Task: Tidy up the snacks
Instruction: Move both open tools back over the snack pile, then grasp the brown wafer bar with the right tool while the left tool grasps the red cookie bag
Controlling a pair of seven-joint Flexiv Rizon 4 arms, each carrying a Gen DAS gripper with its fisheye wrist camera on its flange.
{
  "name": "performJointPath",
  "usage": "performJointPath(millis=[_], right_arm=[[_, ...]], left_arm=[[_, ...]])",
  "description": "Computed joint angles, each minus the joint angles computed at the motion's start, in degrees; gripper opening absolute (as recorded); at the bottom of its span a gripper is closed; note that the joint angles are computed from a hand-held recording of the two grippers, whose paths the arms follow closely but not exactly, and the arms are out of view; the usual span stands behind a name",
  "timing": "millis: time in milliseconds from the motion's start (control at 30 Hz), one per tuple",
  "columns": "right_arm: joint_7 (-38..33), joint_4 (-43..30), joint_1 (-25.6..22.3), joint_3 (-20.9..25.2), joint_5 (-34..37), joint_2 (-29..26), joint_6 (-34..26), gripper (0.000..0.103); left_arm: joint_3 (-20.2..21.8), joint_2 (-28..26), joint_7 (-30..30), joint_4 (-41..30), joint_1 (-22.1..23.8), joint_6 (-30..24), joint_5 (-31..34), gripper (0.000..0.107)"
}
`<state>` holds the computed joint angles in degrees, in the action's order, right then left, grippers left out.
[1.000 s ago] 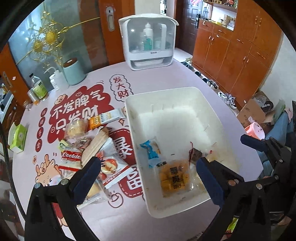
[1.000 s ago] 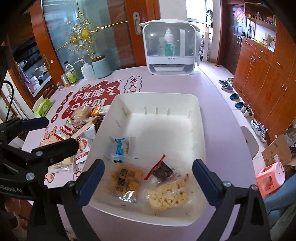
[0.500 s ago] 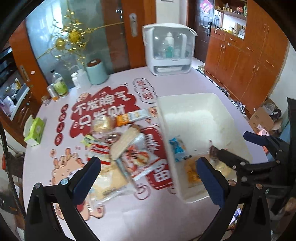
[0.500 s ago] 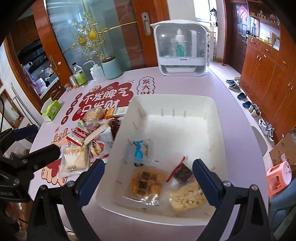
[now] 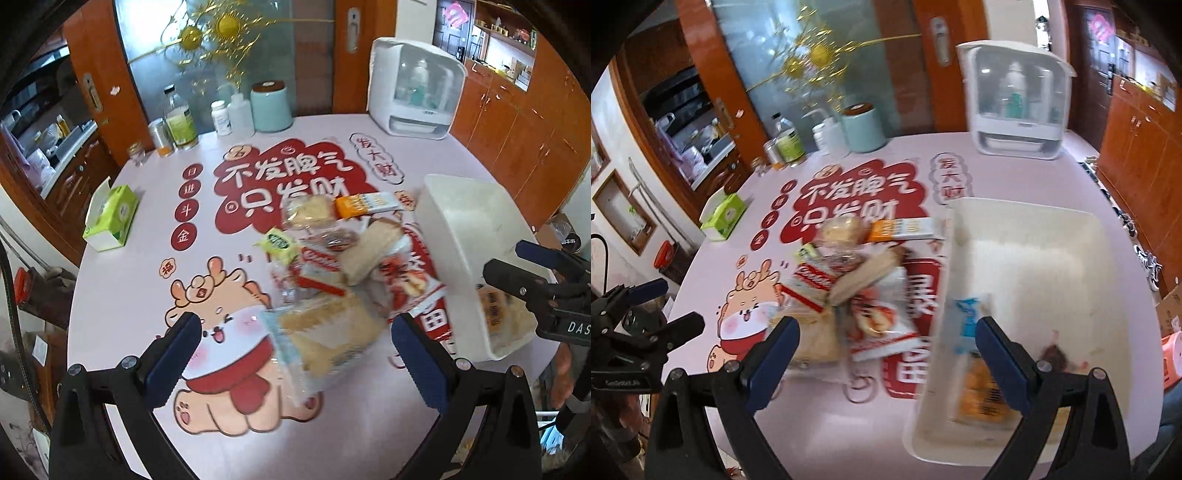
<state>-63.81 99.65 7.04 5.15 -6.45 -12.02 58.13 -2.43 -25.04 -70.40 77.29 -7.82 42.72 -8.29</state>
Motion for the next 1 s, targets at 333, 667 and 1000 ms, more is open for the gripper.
performJointPath(millis=[333,667,1000], right_arm=[[11.37,-14.33,3.80,-2.40,-1.87,-13.20,-5.94,0.088],[11.47,-30.69,1.02,-2.28,-0.67,-26.38,-18.64,0.075],[6.15,-38.84,3.76,-5.01,-7.43,-32.51,-28.37,0.073]], left_arm=[[-1.54,-12.64,2.61,-13.62,2.69,-10.03,-4.38,0.102],[-0.85,-30.24,-2.21,-39.48,-0.16,-25.79,-3.07,0.098],[0.63,-45.29,-7.87,-63.88,-1.50,-41.92,-5.07,0.084]])
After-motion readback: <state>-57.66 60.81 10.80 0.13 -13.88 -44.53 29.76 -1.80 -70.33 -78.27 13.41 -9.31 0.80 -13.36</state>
